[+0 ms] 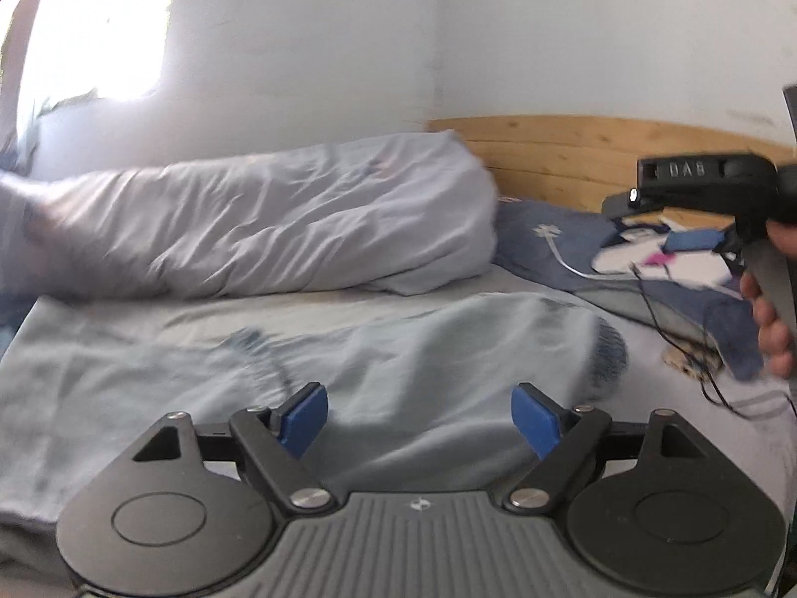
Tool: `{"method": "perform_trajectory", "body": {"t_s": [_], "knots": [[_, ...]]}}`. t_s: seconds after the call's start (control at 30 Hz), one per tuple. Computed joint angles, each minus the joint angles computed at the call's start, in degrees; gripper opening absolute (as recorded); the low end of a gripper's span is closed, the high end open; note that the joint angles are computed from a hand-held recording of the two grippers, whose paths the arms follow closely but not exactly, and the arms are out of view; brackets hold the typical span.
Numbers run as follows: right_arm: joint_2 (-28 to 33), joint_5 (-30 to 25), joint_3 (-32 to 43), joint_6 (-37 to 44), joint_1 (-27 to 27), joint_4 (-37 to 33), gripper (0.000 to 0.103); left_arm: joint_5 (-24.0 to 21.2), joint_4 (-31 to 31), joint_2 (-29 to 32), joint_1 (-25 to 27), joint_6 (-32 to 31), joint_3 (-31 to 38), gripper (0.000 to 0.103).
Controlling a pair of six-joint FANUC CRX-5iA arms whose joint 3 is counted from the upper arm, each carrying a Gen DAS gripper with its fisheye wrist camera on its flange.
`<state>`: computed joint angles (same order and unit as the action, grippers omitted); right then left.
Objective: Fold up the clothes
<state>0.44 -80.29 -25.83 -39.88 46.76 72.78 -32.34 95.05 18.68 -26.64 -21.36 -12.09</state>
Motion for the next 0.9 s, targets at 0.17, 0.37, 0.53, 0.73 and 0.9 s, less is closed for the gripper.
{"method": "perform_trajectory", "body": {"t_s": [0.17,0.37,0.53,0.73,0.9], "knots": [[-5.4,-3.0,-5.7,-2.9,1.2,-0.5,0.086,2.4,-1.1,-0.2,-5.4,-2.3,0.2,0.083],[-10.1,-5.0,-11.4,-5.6,2.5,-1.7,0.086,6.7,2.0,2.2,-12.8,-12.9,3.2,0.083],[-15.0,-4.9,-17.0,-13.0,3.4,-2.3,0.086,14.6,3.3,6.0,-18.4,-24.1,6.4,0.083],[-18.6,-4.2,-20.9,-17.9,3.6,-1.5,0.087,20.6,-15.7,11.0,-18.2,-19.0,11.3,0.083],[-20.1,-2.8,-22.7,-19.8,3.0,-0.3,0.087,25.3,-15.9,13.8,-19.8,-25.2,13.2,0.083]]}}
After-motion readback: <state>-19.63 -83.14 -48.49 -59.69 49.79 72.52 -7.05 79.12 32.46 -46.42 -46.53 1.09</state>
